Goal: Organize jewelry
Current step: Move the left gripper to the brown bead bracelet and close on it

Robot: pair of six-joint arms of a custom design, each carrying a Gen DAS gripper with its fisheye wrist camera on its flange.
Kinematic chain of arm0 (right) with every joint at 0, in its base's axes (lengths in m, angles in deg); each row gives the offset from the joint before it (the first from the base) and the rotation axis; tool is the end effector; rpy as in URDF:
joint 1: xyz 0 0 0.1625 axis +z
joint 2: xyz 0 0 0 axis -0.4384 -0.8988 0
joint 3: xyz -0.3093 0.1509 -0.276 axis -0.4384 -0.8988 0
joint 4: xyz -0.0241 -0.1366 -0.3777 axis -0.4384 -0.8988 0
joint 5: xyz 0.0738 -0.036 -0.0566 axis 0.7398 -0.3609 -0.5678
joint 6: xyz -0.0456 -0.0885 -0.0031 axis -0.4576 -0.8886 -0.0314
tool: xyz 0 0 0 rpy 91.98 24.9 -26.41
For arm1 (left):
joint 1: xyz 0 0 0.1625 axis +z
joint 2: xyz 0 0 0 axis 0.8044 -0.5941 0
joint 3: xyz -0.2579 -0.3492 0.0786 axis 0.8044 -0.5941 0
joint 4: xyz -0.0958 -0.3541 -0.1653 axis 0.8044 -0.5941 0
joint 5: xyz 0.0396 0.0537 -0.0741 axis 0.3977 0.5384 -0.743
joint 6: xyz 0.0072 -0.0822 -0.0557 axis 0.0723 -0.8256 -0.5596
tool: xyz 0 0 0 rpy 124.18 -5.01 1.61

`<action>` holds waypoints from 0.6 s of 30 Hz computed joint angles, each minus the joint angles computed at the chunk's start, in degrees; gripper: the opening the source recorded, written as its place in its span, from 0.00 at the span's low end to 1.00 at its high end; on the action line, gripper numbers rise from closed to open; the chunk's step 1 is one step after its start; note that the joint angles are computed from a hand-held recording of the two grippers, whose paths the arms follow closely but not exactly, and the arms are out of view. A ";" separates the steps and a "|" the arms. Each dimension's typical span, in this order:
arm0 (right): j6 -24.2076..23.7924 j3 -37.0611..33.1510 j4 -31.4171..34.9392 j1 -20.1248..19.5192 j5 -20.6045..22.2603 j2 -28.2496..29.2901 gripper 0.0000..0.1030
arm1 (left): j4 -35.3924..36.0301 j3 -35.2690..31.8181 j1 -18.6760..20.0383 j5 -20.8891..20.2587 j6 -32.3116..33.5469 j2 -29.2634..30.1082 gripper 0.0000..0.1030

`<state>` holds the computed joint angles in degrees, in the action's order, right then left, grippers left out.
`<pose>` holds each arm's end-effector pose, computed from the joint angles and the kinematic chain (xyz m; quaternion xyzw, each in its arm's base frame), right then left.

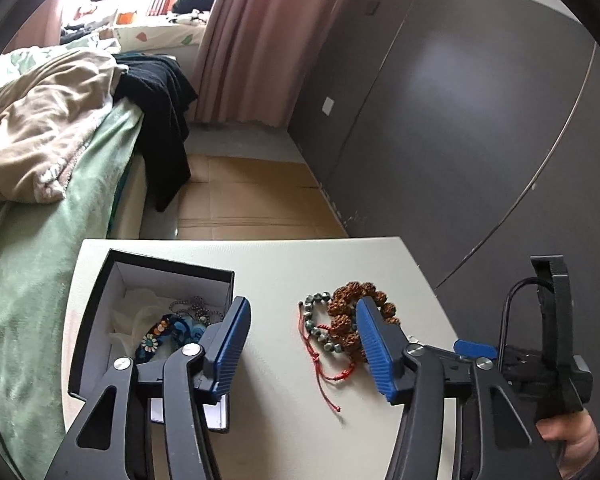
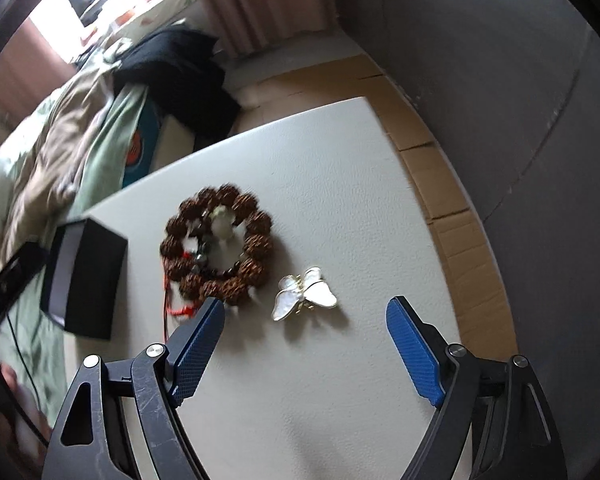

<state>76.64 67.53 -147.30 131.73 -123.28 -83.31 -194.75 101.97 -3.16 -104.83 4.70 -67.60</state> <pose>0.2146 -0.4601 0.0473 0.1197 -0.9453 0.1750 0.2478 -0.1040 -0.4389 0.2466 0.1030 0.9038 -0.3633 0.2013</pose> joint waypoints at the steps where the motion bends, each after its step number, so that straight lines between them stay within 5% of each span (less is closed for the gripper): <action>1: -1.15 -0.31 -0.15 0.34 -1.09 0.70 0.81 | 0.11 0.02 0.03 0.23 0.00 0.02 0.53; 8: -5.63 -2.38 0.76 1.16 -5.94 3.78 0.61 | 0.08 -0.51 1.96 1.27 -1.81 -0.57 0.53; 11: -7.48 -2.73 0.07 1.97 -8.52 4.57 0.42 | 0.29 -0.84 2.35 0.98 -1.87 -0.50 0.53; 18: -5.40 -0.29 0.30 0.63 -3.94 0.02 0.42 | -0.38 -1.78 1.91 -1.11 -0.49 2.47 0.53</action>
